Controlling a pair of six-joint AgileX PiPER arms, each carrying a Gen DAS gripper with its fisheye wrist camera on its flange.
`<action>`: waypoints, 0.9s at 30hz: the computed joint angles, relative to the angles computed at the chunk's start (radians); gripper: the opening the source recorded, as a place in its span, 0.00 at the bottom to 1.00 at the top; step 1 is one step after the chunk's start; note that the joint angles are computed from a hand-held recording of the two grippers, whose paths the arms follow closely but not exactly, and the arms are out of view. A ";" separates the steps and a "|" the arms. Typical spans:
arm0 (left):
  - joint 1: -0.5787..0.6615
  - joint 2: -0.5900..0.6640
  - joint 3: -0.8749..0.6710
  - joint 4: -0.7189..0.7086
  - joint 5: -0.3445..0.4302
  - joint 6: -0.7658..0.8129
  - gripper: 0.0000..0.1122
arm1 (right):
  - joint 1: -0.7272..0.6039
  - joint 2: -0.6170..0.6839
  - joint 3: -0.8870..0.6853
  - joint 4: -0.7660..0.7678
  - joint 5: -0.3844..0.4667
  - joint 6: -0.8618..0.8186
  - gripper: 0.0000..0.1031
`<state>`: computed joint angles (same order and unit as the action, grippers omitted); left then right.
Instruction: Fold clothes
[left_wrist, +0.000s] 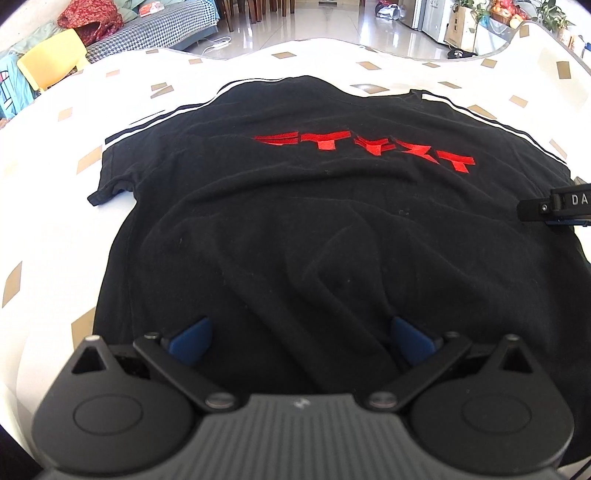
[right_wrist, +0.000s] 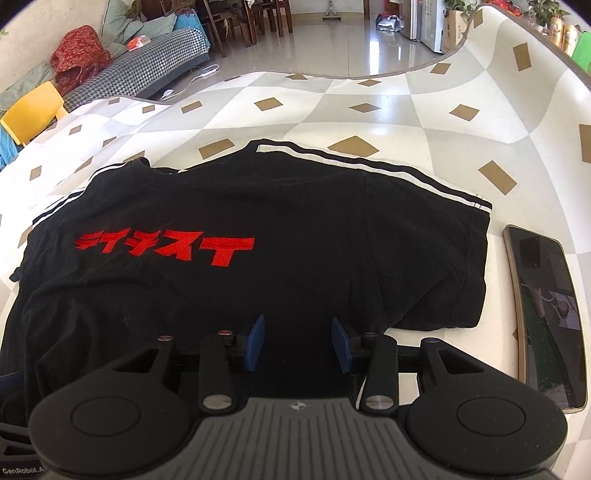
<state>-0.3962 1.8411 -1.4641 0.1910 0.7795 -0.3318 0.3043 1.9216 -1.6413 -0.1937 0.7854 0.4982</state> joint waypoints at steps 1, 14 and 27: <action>-0.001 0.000 0.000 0.002 0.001 -0.004 0.92 | 0.002 0.000 -0.002 -0.014 -0.004 0.010 0.38; -0.011 0.000 0.005 0.026 -0.006 -0.045 0.92 | -0.005 0.062 -0.063 -0.049 -0.008 -0.042 0.42; -0.016 -0.031 0.045 0.030 -0.010 -0.048 0.92 | -0.022 0.088 -0.069 -0.066 -0.070 -0.076 0.42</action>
<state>-0.4118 1.8103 -1.4190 0.2209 0.7693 -0.3803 0.2821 2.0098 -1.7101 -0.2595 0.7159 0.4217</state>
